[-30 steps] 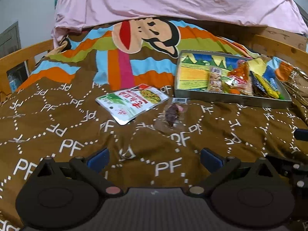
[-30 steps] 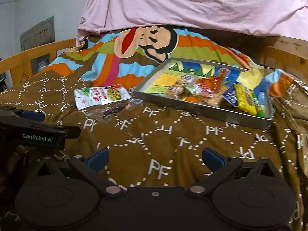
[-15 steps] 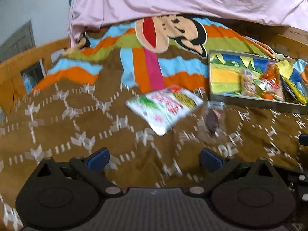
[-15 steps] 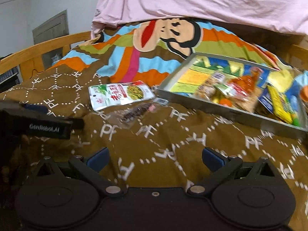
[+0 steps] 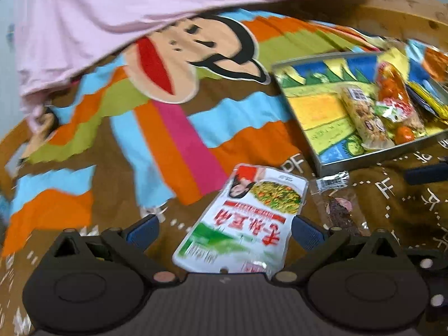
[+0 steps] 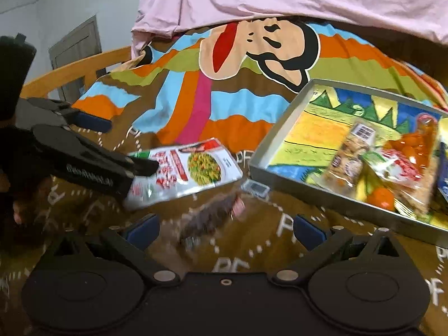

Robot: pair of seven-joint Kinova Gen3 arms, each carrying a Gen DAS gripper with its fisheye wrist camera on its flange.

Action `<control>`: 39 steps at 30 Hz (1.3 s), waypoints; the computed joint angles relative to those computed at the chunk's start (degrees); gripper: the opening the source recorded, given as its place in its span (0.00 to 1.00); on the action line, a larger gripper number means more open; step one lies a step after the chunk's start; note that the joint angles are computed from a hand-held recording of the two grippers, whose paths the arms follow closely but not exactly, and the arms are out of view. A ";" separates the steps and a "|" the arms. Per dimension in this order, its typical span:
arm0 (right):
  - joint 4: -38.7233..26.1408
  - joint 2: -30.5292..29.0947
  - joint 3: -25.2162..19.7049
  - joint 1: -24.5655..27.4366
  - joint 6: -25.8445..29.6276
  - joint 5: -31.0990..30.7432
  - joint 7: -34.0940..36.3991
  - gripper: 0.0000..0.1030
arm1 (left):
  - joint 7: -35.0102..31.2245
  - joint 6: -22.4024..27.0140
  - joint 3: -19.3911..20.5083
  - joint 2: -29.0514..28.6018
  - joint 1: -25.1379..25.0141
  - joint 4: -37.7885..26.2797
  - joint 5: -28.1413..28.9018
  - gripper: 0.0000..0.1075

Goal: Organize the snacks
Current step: 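Grasp the white pea snack bag with the left tool while the right tool grasps the jerky packet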

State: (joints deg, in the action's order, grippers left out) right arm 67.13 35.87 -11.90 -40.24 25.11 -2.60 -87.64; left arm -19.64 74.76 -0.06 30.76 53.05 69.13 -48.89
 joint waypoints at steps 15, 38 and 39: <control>-6.57 5.05 9.29 -9.74 5.78 8.20 -13.90 0.69 | -24.45 -13.71 3.16 -2.42 -10.91 2.72 11.49 0.93; -12.84 6.36 6.16 -5.80 15.87 4.79 -8.96 0.56 | -35.76 -1.33 0.88 5.23 -16.34 -13.70 27.81 0.88; -13.33 6.67 6.44 -6.15 16.24 5.22 -9.73 0.56 | -36.00 -0.99 0.85 5.42 -16.36 -14.04 27.89 0.87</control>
